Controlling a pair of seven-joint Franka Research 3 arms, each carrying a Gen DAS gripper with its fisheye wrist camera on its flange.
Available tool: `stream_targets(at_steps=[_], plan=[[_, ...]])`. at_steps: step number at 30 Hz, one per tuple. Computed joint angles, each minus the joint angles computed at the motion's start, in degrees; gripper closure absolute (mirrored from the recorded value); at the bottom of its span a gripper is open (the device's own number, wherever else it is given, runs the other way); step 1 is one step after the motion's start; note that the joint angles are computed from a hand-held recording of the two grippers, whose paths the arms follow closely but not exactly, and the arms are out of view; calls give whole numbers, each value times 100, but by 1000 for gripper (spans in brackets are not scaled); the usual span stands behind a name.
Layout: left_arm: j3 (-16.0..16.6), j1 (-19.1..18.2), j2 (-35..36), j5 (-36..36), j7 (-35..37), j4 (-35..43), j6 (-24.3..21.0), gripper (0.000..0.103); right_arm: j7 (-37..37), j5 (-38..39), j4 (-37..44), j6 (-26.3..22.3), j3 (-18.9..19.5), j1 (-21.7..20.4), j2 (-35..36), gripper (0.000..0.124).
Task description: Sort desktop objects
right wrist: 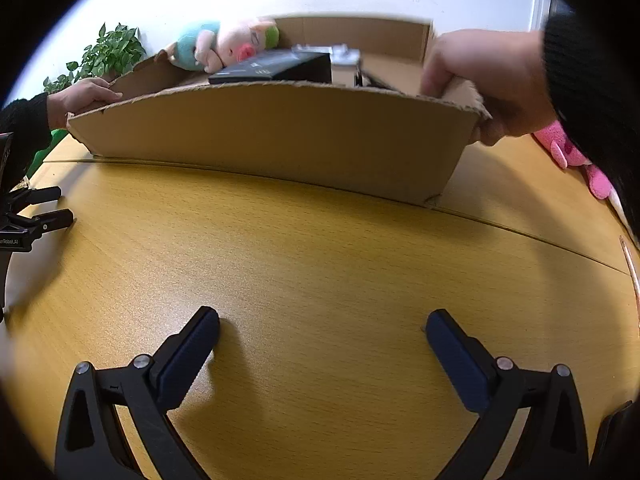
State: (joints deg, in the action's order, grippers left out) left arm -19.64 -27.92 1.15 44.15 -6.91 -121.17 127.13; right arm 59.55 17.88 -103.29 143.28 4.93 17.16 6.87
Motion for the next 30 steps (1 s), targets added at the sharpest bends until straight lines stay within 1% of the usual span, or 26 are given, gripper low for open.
stream_targets(at_steps=[30], plan=[[-16, 1, -74, -36, 64, -32, -2, 0, -5, 4, 21, -47, -8, -6, -22, 21]])
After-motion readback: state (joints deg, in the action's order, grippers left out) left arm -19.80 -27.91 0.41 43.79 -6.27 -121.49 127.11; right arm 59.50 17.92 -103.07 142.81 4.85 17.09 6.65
